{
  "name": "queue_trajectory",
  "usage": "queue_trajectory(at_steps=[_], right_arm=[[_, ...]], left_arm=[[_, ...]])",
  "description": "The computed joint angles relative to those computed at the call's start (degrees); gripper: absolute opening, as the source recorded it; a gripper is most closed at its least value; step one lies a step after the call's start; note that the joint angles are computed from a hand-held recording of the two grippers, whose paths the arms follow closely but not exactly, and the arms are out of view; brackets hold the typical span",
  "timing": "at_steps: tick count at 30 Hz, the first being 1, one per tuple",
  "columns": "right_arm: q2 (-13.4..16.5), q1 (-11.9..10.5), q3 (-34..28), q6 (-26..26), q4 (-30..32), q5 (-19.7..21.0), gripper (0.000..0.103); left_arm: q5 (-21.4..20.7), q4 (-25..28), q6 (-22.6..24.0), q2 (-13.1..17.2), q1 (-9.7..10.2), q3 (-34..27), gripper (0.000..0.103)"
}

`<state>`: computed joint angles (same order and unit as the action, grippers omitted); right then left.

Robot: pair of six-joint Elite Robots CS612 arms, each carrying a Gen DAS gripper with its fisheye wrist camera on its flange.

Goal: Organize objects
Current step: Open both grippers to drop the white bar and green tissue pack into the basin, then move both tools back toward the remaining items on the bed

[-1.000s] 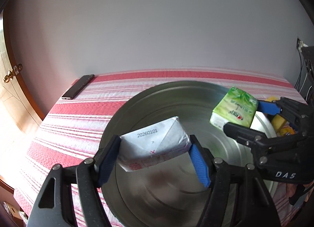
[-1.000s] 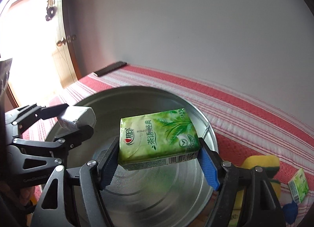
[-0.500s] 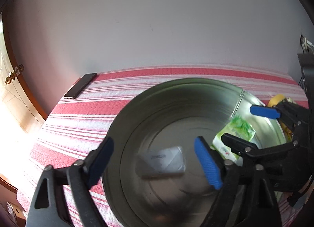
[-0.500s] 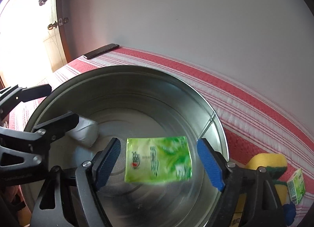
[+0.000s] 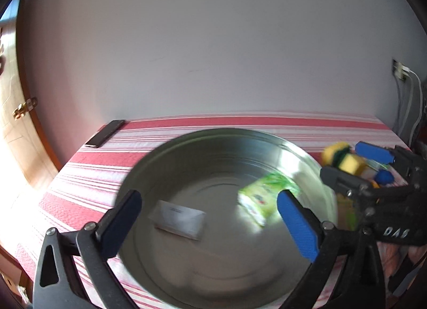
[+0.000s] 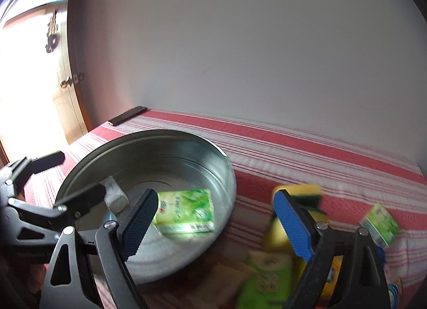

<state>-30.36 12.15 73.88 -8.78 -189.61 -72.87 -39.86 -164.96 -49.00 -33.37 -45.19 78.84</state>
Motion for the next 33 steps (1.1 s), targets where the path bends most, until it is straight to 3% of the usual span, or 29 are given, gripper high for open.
queue_trajectory(at_steps=[5, 14, 19, 22, 25, 28, 31, 33], right_arm=[[-2.0, -2.2, 5.8, 1.5, -4.8, -1.3, 0.091], [-4.3, -6.0, 13.4, 0.4, -9.6, -12.2, 0.091], [-4.9, -8.0, 16.0, -0.6, -8.4, -11.1, 0.091], [-4.5, -8.1, 15.5, -0.8, -7.7, -11.1, 0.091], [-3.8, -8.2, 13.8, -0.2, -6.9, -10.1, 0.091], [-3.1, -7.0, 11.3, 0.1, -3.3, -14.6, 0.091], [-2.4, -6.3, 9.2, 1.6, 2.0, -16.4, 0.091], [-2.1, -6.1, 9.1, 2.4, 1.6, -17.3, 0.093]], left_arm=[[-0.9, 0.0, 2.1, 1.8, -1.15, -3.3, 0.103], [-4.6, 2.9, 5.0, 6.5, -3.19, -12.7, 0.103], [-10.2, 8.0, 6.0, 9.9, -3.49, -19.6, 0.103], [-11.9, 10.2, 6.6, 11.4, -3.69, -22.5, 0.103], [-10.8, 13.1, 5.3, 12.2, -3.72, -24.3, 0.103], [-11.4, 13.8, 4.2, 12.6, -3.52, -25.1, 0.103], [-10.6, 13.9, 4.0, 12.7, -3.7, -25.1, 0.103], [-10.7, 14.0, 3.7, 12.8, -3.6, -25.2, 0.103]])
